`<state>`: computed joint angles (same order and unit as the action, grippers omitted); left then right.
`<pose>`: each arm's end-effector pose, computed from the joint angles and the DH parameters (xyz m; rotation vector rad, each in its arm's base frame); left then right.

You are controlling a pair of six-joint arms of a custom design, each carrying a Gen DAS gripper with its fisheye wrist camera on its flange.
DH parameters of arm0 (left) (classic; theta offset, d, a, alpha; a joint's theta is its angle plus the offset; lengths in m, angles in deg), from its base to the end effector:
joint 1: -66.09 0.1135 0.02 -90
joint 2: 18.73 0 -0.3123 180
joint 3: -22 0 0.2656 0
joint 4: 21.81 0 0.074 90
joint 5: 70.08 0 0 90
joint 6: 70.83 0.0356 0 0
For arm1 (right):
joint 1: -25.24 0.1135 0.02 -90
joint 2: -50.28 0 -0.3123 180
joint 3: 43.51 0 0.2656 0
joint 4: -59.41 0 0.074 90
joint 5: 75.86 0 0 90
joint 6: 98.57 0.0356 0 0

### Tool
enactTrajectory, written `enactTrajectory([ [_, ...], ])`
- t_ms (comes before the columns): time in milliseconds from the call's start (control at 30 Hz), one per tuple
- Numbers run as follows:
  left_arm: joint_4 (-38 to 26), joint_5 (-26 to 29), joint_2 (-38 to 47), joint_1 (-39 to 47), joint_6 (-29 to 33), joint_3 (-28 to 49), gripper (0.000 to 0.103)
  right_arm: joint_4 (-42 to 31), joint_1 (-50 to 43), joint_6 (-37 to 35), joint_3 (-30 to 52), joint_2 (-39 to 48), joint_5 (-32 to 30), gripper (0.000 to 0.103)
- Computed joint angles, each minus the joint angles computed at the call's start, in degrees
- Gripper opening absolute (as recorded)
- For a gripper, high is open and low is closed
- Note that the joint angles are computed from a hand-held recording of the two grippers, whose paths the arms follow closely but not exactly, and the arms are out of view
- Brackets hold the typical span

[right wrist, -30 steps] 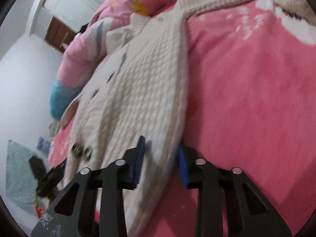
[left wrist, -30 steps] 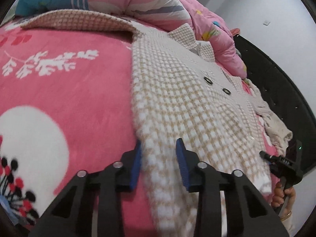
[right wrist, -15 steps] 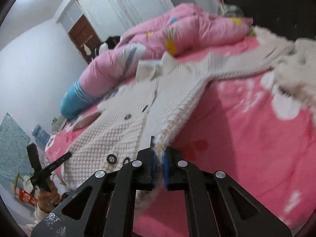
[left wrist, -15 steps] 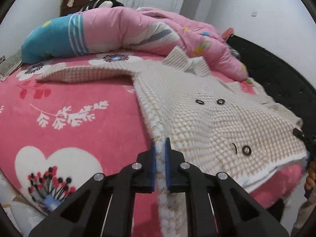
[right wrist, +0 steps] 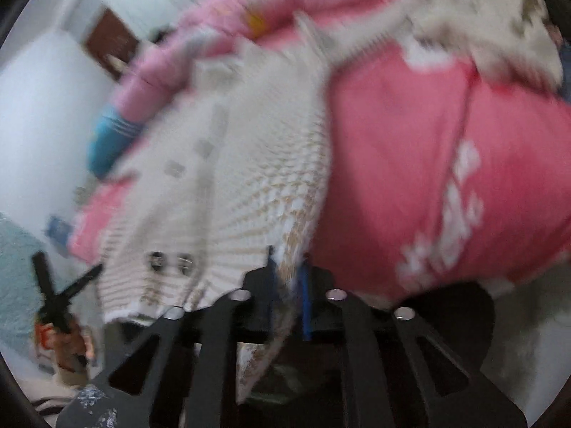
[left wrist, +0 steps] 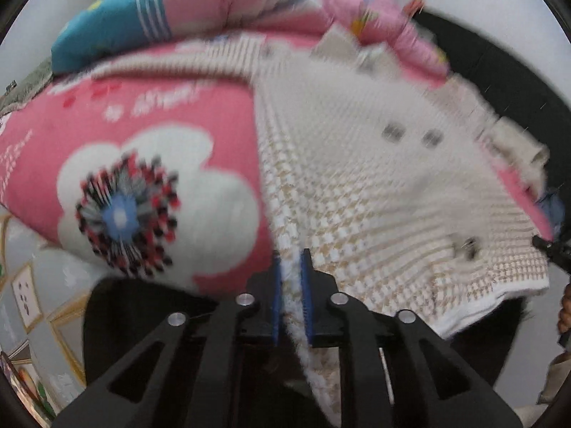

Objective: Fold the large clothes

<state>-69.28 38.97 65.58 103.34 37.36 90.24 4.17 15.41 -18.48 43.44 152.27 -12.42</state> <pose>0.2396 0.1676 0.2544 -0.3269 2.5622 -0.1011 0.3743 -0.0487 0.2504 -0.1116 2.6760 0.5425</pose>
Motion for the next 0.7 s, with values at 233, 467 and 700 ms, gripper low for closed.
enactTrajectory([
  [233, 5.49, 0.08, -2.42, 5.25, 0.92, -2.41, 0.036, 7.4, 4.01, 1.92, 1.51, -2.47, 13.76, 0.076],
  [467, 11.37, 0.5, 0.46, 0.35, -3.94, 1.62, 0.05, 10.78, 14.9, 2.14, 7.95, -0.77, 10.69, 0.094],
  [700, 15.88, -5.88, 10.22, -7.72, -8.38, 7.4, 0.069, 9.44, 26.17, 3.13, 18.89, 9.69, 12.81, 0.095],
])
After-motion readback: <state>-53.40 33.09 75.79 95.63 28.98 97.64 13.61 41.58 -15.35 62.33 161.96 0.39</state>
